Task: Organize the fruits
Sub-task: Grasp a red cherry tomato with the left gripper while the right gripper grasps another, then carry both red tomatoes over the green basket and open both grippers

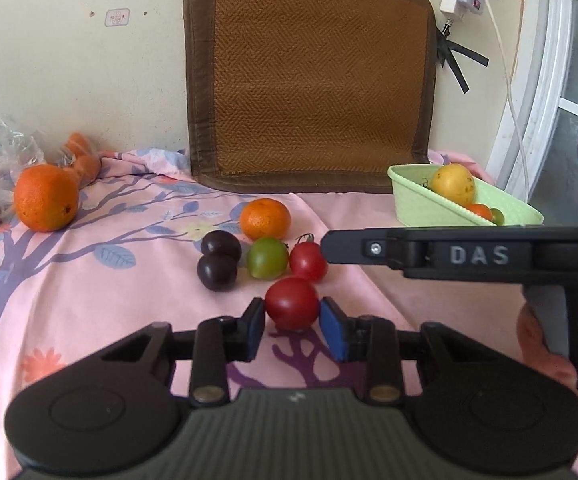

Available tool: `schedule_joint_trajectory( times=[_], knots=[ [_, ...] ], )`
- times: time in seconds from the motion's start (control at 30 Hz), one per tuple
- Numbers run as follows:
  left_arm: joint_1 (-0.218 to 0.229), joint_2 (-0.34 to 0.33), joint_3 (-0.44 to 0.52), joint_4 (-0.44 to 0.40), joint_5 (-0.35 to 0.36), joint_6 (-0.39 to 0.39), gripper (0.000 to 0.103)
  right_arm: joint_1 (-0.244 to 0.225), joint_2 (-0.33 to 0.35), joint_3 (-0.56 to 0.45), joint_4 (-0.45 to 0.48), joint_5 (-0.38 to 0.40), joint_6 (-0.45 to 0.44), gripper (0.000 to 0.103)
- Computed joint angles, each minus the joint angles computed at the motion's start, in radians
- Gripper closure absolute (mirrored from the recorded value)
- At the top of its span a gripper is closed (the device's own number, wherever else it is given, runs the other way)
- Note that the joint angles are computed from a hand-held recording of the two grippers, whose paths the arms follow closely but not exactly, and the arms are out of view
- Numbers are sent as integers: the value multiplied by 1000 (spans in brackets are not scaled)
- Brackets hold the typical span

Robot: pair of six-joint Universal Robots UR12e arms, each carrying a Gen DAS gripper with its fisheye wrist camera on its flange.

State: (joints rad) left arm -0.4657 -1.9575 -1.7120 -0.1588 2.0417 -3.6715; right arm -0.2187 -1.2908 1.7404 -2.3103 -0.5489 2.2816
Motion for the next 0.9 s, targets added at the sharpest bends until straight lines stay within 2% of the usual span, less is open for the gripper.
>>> schedule_joint_trajectory(
  times=[0.2, 0.23, 0.37, 0.43, 0.5, 0.57, 0.73, 0.83, 0.9],
  knots=[
    [1, 39, -64, 36, -15, -63, 73, 40, 14, -22, 11, -100, -41, 63],
    [3, 41, -67, 40, -19, -70, 73, 41, 14, -20, 4, -100, -46, 73],
    [5, 41, -69, 50, -24, -76, 73, 32, -3, 3, -20, -96, -65, 73],
    [-2, 38, -65, 56, -13, -61, 73, 7, -25, 31, -27, -68, -74, 73],
    [-6, 34, -61, 72, -42, -57, 73, -28, -51, 67, -43, -29, -72, 73],
    [-14, 22, -43, 89, -72, -38, 73, -67, -69, 103, -100, -6, -63, 73],
    [-31, -30, 37, 129, -178, 50, 73, -152, -94, 168, -270, -34, -7, 73],
    [-36, -68, 99, 89, -226, 82, 73, -184, -90, 180, -358, -57, 47, 73],
    [-34, -89, 138, 58, -246, 89, 73, -202, -76, 174, -424, -42, 110, 73]
  ],
)
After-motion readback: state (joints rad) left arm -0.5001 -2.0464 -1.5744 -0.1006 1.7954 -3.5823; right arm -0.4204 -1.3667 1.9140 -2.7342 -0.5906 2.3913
